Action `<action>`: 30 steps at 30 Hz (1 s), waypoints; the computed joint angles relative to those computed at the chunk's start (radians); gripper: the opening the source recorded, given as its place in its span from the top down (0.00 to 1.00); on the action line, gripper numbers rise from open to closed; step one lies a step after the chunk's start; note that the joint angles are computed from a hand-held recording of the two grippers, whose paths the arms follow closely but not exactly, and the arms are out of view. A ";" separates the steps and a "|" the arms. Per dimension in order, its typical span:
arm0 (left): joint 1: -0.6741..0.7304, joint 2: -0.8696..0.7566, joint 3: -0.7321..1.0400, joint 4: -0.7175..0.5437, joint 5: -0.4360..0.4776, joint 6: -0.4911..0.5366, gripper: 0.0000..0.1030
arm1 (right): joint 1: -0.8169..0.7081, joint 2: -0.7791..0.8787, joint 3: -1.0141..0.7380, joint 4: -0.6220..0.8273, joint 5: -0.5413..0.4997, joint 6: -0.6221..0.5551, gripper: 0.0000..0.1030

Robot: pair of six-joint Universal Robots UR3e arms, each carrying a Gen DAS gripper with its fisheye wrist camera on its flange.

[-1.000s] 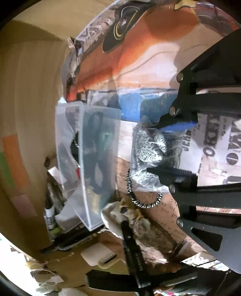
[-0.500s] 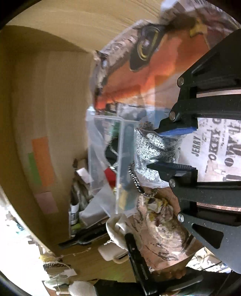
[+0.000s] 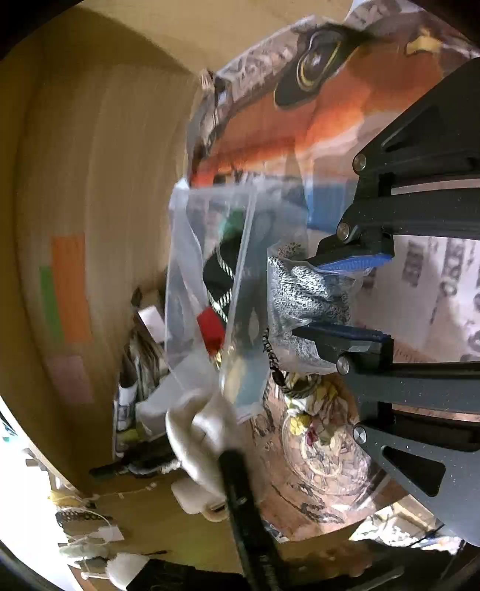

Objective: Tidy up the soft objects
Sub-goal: 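Carry the white bag and grey glove into the clear box and open both tools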

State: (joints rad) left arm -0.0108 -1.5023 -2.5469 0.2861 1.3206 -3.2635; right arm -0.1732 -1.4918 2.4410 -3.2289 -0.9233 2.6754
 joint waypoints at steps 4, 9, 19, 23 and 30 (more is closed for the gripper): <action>-0.047 -0.109 0.049 0.008 0.033 0.002 0.82 | 0.011 0.000 -0.003 0.007 0.012 -0.007 0.77; -0.072 -0.185 0.069 0.020 0.079 0.006 0.82 | -0.028 -0.063 0.026 0.027 0.043 -0.020 0.77; -0.018 -0.130 0.042 0.022 0.051 -0.003 0.82 | -0.066 -0.111 0.013 -0.002 0.076 0.025 0.77; -0.007 -0.045 0.045 -0.008 0.055 -0.003 0.82 | -0.052 -0.077 -0.046 -0.048 0.067 0.077 0.77; 0.004 -0.017 0.155 -0.073 0.106 0.003 0.82 | 0.013 0.035 -0.205 -0.103 0.023 0.171 0.77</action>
State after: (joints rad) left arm -0.0070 -1.5195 -2.3922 0.2135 1.4266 -3.2603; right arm -0.1599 -1.4573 2.2356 -3.3315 -0.9001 2.8460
